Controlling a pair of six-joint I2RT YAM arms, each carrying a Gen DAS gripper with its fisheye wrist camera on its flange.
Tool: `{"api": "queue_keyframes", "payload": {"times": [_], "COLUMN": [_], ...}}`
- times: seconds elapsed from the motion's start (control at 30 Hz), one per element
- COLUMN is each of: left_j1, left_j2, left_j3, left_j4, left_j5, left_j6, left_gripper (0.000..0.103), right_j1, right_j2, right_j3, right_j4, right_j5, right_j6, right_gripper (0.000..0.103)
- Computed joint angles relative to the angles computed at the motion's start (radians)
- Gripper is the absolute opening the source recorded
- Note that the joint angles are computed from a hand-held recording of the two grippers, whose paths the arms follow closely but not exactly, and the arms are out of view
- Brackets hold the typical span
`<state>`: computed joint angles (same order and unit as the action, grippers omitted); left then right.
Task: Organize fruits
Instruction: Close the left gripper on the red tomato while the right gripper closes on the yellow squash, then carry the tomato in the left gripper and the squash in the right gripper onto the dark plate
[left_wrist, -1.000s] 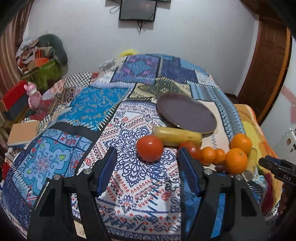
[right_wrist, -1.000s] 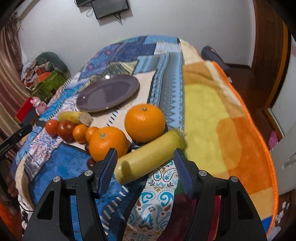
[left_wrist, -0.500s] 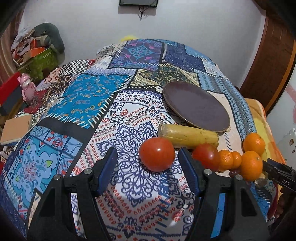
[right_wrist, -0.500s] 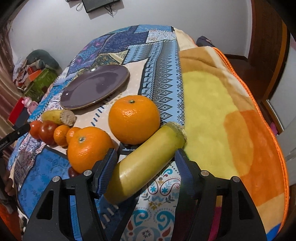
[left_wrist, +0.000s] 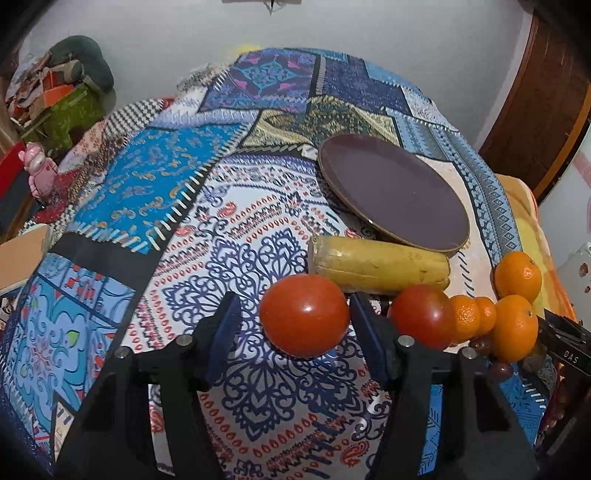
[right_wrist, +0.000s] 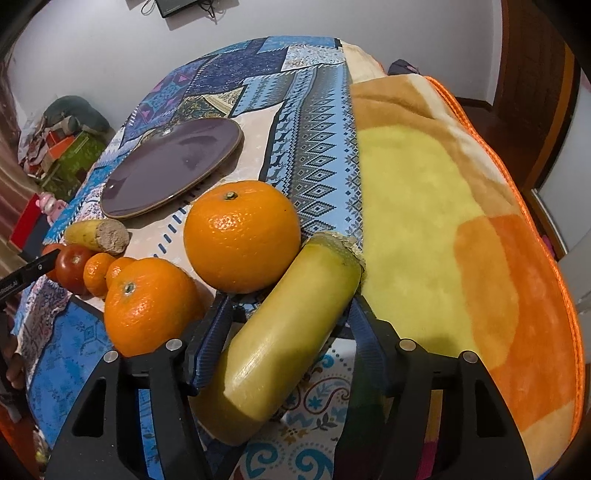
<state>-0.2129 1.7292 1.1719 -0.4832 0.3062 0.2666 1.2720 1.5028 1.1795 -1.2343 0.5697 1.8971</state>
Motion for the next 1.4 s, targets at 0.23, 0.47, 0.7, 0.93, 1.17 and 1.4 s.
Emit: {"api": "queue_keyframes", "payload": {"times": [0.23, 0.47, 0.7, 0.93, 1.17, 1.4], "left_j1": [0.000, 0.021, 0.040, 0.031, 0.018, -0.019], "left_j2": [0.028, -0.062, -0.167, -0.225, -0.275, -0.311], "left_j3": [0.029, -0.046, -0.122, -0.144, -0.120, -0.085], "left_j4": [-0.039, -0.044, -0.064, -0.070, -0.092, -0.099], "left_j5": [0.015, 0.027, 0.054, 0.062, 0.080, 0.084], "left_j6": [0.000, 0.037, 0.071, 0.070, 0.054, 0.031], "left_gripper": [0.049, 0.049, 0.049, 0.049, 0.049, 0.049], "right_j1": [0.012, 0.045, 0.014, 0.002, 0.056, 0.072], "right_j2": [-0.051, -0.090, -0.090, -0.079, -0.058, -0.047], "right_j3": [-0.036, -0.054, -0.068, -0.076, 0.001, 0.113], "right_j4": [0.006, -0.007, 0.019, 0.012, -0.120, -0.249], "right_j5": [-0.008, -0.025, -0.049, -0.029, 0.018, 0.092], "right_j6": [-0.031, -0.043, -0.087, -0.079, 0.002, 0.005], "right_gripper": [0.047, 0.039, 0.038, 0.036, 0.035, 0.035]}}
